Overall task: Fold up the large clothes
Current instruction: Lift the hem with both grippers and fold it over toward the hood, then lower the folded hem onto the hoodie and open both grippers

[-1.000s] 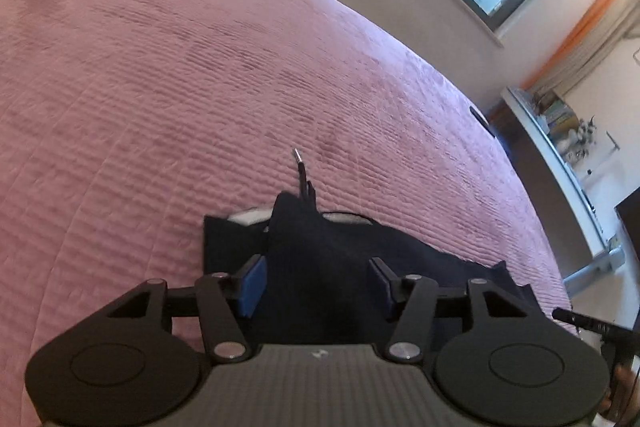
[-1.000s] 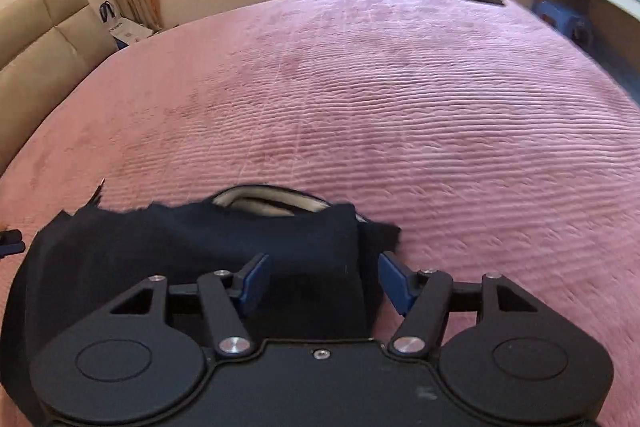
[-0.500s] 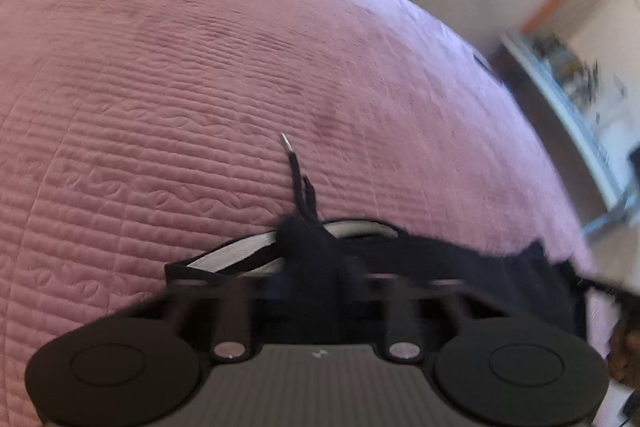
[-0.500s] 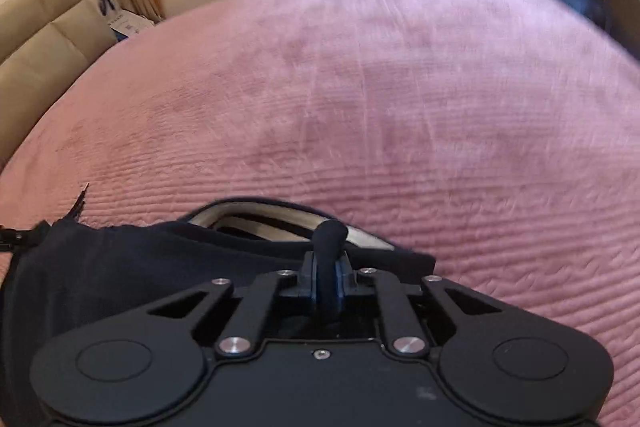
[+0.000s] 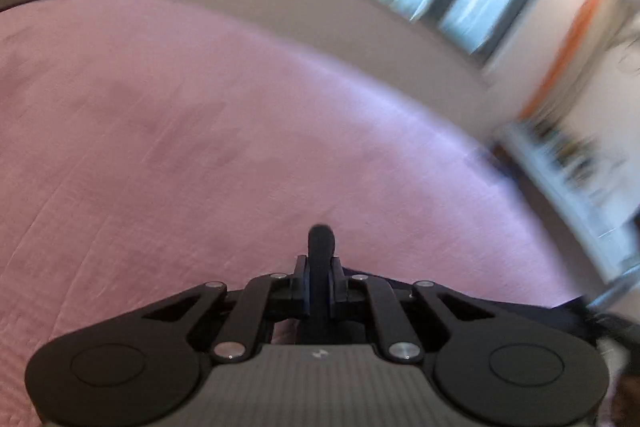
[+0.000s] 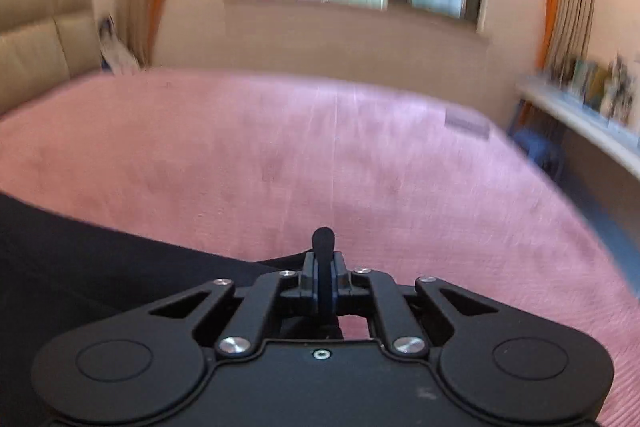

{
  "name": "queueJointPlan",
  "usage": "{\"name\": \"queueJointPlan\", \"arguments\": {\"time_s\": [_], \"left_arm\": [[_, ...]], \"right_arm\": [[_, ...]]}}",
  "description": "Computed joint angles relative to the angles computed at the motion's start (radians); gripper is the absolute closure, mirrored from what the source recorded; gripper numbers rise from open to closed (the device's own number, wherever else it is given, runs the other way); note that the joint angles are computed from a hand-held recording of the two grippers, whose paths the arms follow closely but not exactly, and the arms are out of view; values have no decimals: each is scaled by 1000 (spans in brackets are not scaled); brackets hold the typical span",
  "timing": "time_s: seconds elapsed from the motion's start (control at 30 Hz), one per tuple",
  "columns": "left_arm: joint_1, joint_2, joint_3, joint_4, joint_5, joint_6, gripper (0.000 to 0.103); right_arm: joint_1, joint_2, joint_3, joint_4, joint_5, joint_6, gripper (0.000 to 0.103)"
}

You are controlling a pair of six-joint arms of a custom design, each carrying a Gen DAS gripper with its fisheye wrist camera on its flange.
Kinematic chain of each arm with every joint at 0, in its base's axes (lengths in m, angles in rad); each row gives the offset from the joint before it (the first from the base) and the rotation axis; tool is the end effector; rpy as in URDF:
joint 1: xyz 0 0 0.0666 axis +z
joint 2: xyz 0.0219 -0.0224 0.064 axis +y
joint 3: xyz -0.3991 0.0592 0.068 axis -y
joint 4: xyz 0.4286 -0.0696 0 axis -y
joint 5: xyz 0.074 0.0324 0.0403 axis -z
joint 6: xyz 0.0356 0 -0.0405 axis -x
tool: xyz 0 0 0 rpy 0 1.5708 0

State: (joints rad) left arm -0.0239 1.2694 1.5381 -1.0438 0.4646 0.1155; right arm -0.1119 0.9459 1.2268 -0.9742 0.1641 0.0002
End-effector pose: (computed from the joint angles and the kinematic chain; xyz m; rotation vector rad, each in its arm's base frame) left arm 0.4565 -0.0273 0.5715 0.1237 2.3194 -0.6131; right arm 0.3364 -0.0441 0.5430 0.2135 2.2546 -0.2453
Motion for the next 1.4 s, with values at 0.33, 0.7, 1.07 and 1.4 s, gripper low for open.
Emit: {"name": "queueJointPlan", "arguments": {"time_s": [0.33,0.7,1.07,1.4], "left_arm": [[-42,-54,-80,-15,-176,-32,87],[-143,-300,-187,-95,23,97,82],[188,-447,-321,-391,7,-14,97],[447,-517,-276,-630,116,-120,57]], "right_arm": [[54,4,29,-129,101,-18,56],[514,-66,22,-207,59,-377,103],[558,-147,-39,-471,70,-583,103],[749,-83,-47,-382,215,-681,103]]}}
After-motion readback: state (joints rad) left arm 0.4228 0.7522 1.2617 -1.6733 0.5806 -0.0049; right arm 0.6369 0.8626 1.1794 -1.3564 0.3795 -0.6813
